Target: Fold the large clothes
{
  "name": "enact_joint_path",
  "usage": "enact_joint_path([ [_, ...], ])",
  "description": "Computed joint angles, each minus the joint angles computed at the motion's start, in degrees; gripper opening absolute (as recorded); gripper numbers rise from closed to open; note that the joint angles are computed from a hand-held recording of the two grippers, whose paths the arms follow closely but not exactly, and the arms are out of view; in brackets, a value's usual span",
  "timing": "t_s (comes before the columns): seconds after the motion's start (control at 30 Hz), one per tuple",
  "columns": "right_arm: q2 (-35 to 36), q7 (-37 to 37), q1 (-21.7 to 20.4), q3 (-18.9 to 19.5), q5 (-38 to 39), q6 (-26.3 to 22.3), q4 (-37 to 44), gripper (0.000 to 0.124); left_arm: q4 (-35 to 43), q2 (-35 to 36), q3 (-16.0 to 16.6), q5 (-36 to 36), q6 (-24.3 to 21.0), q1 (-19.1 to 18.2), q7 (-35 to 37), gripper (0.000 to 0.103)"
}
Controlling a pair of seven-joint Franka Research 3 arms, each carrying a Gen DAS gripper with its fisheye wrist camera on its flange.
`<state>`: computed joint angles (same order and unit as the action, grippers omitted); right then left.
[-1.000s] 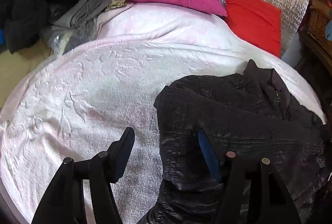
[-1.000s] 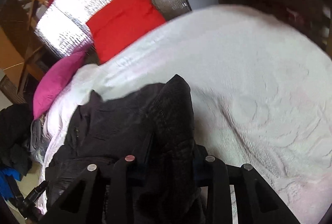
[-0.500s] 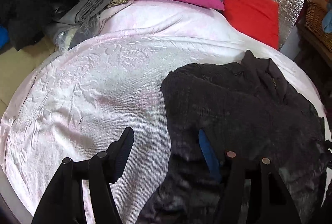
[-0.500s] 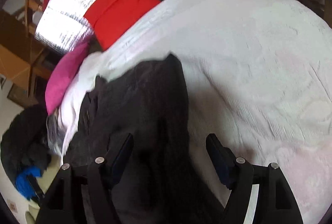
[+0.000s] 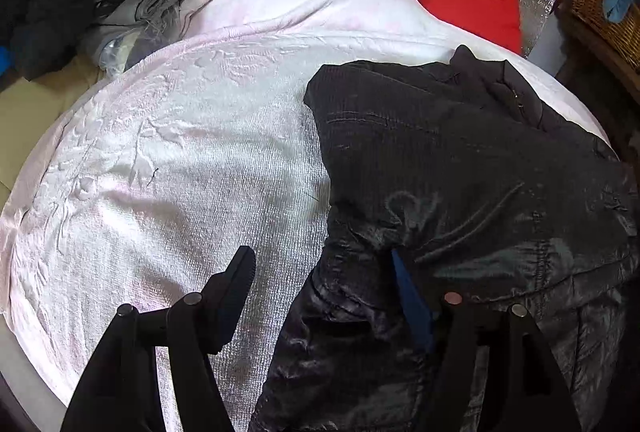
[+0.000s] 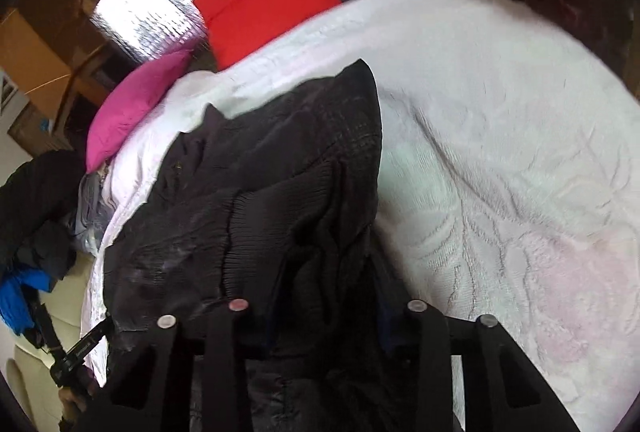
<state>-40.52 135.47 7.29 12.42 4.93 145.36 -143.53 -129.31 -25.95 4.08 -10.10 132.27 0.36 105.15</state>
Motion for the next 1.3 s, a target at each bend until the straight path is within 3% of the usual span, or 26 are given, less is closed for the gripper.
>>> enact_joint_path([
  [0.13,1.0,0.2,-0.5,0.7,-1.0,-1.6,0.6,0.039,0.5,0.5,0.2,-0.2,-0.6,0.0,0.7,0.072],
  [0.2,3.7,-0.2,0.1,-0.3,-0.4,-3.7,1.2,0.040,0.8,0.8,0.1,-0.3,-0.8,0.1,0.7,0.074],
  [0.27,3.8,-0.1,0.7,-1.5,0.8,-2.4,0.7,0.043,0.9,0.9,0.2,-0.7,-1.0,0.1,0.9,0.074],
  [0.4,2.5,0.6,0.6,-1.7,1.2,-3.9,0.5,0.059,0.6,0.3,0.7,-1.6,-1.2,0.3,1.3,0.074],
  [0.6,-3.5,0.7,1.4,-3.9,5.9,-2.3,-4.1,0.066,-0.8,-3.1,1.5,-2.8,-2.0,0.5,1.0,0.074],
  [0.77,-5.5,2.5,0.0,-1.3,5.5,-2.0,-5.5,0.067,-2.5,-5.4,1.6,-1.9,-2.5,0.3,1.0,0.074],
  [0.9,-4.2,3.5,-1.8,1.5,1.0,-4.8,-4.0,0.067,-1.8,-2.9,-0.3,2.8,-5.8,1.7,-1.7,0.074],
  [1.1,-7.0,8.2,-3.7,4.1,-3.6,-6.5,-3.0,0.066,-2.5,-5.3,1.2,0.9,-3.4,0.8,-1.0,0.074],
  [1.2,-9.8,10.2,-5.1,5.6,-6.6,-1.6,-3.7,0.066,-2.7,-7.2,2.6,-1.6,-1.5,-0.7,0.9,0.074],
  [1.3,-9.8,7.4,-0.8,2.8,-4.1,7.8,-5.5,0.066,-3.6,-10.0,5.5,-7.4,2.1,-4.1,4.7,0.074],
])
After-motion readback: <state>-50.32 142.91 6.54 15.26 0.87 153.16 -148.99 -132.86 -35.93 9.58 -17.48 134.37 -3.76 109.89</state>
